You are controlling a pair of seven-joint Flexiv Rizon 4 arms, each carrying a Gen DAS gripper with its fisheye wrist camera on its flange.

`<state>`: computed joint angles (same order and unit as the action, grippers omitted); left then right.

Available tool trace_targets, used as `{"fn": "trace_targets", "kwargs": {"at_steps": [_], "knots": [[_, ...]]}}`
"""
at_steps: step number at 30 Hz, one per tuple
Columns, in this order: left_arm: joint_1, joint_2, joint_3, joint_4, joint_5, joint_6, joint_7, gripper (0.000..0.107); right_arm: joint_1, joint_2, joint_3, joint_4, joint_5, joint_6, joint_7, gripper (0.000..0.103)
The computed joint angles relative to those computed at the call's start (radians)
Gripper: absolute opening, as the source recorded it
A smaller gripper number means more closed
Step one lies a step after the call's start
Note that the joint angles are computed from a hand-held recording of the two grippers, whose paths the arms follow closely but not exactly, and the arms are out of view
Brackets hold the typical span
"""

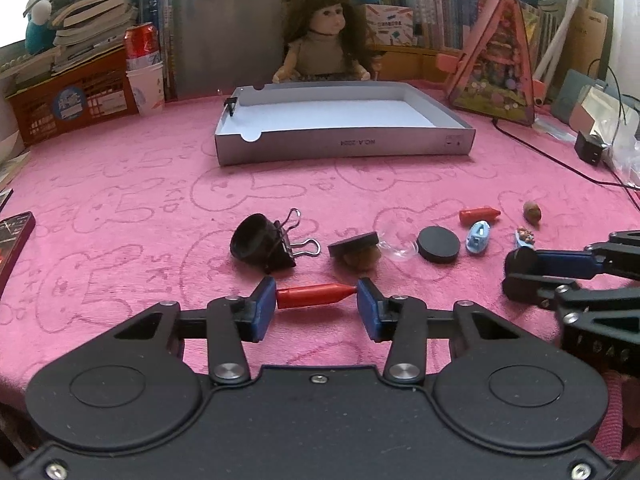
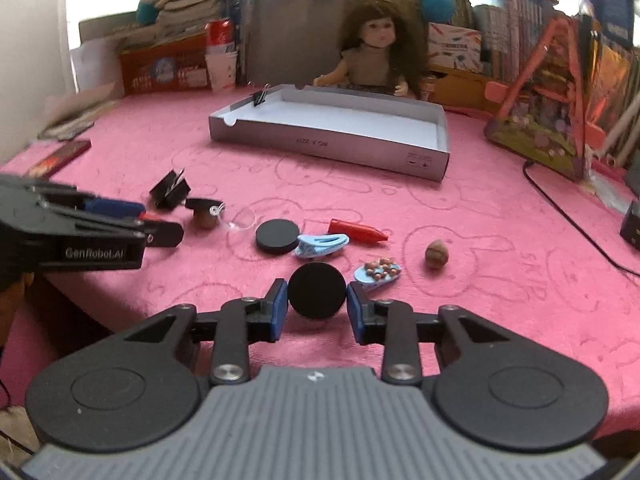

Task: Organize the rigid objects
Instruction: 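Close the left tool on the red crayon while the right tool closes on the black disc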

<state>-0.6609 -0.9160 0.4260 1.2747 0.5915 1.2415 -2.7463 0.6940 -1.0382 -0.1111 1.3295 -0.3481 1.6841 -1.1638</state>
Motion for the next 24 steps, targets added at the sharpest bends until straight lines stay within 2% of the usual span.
{"fn": "trace_targets", "kwargs": {"at_steps": [4,6,9,11,13,19,21,22,23,24], "knots": [[-0.001,-0.002,0.000,-0.003,0.005,-0.002,0.006,0.042,-0.031,-0.012,0.060,-0.025,-0.017,-0.017,-0.022,0.042],[0.001,-0.004,-0.005,-0.007,0.004,-0.012,0.014,0.043,-0.028,-0.023,0.055,-0.043,-0.016,-0.022,-0.020,0.046],[-0.005,-0.006,0.001,-0.011,0.008,-0.028,0.006,0.049,0.017,-0.036,-0.021,-0.048,0.008,0.002,0.014,0.058],[-0.012,-0.009,0.007,-0.019,0.016,-0.045,-0.006,0.052,0.050,-0.043,-0.077,-0.040,0.030,0.028,0.035,0.062],[-0.014,-0.011,0.005,-0.024,0.024,-0.058,-0.017,0.054,0.079,-0.050,-0.125,-0.031,0.051,0.050,0.048,0.063],[-0.018,-0.015,0.004,-0.033,0.056,-0.075,-0.066,0.054,0.127,-0.064,-0.191,-0.016,0.107,0.088,0.052,0.064],[-0.013,-0.013,-0.003,-0.032,0.066,-0.066,-0.073,0.046,0.124,-0.063,-0.180,-0.016,0.113,0.094,0.044,0.046],[-0.013,-0.012,-0.004,-0.031,0.071,-0.062,-0.077,0.042,0.116,-0.062,-0.165,-0.018,0.111,0.097,0.037,0.044],[-0.016,-0.012,-0.003,-0.032,0.076,-0.067,-0.079,0.042,0.109,-0.062,-0.153,-0.019,0.110,0.101,0.031,0.037],[-0.016,-0.011,-0.006,-0.032,0.078,-0.070,-0.078,0.042,0.106,-0.061,-0.145,-0.020,0.111,0.101,0.026,0.037]]}}
